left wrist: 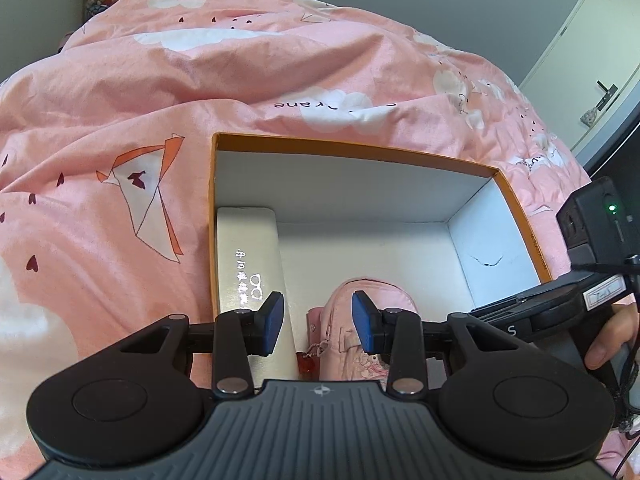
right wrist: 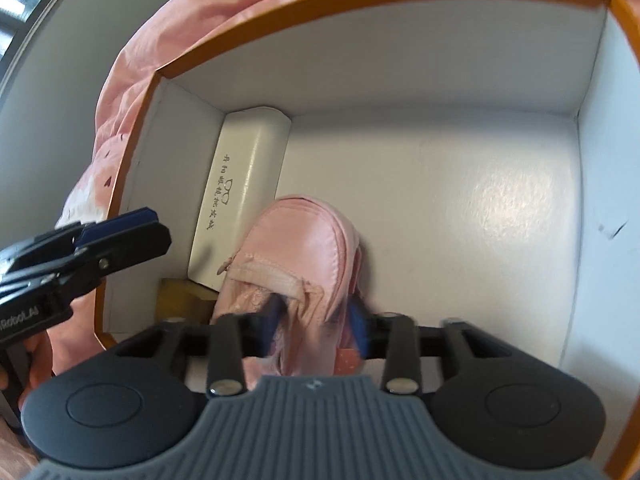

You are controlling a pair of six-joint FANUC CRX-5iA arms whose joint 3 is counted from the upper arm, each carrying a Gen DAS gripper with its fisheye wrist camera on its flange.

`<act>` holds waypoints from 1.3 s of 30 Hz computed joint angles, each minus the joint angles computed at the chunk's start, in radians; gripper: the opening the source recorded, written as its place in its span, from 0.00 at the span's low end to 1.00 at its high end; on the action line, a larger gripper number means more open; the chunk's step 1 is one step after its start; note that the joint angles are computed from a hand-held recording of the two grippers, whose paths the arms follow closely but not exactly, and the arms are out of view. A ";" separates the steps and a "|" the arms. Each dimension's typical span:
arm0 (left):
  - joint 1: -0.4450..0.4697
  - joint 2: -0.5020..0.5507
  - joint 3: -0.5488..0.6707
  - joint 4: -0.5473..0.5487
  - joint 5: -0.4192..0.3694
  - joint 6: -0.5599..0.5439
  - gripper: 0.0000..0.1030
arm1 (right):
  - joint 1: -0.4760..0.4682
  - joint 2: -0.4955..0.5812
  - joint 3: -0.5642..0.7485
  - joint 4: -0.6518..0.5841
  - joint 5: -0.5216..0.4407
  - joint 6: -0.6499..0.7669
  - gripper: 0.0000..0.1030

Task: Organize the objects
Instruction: 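Open both tools to release the wallet and backpack into the shoebox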

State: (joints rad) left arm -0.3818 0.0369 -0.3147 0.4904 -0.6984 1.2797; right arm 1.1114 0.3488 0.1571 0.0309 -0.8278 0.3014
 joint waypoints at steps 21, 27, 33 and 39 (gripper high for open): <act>-0.015 -0.049 -0.057 0.011 0.058 0.029 0.43 | -0.006 0.090 0.155 -0.057 -0.097 0.200 0.57; -0.053 -0.117 -0.105 -0.021 0.125 0.109 0.48 | 0.044 0.032 0.074 0.102 -0.090 0.049 0.57; -0.082 -0.192 -0.145 -0.046 0.170 0.139 0.49 | 0.141 -0.027 -0.018 0.390 -0.123 -0.163 0.63; -0.109 -0.258 -0.170 -0.096 0.182 0.138 0.51 | 0.245 -0.059 -0.089 0.632 -0.218 -0.326 0.63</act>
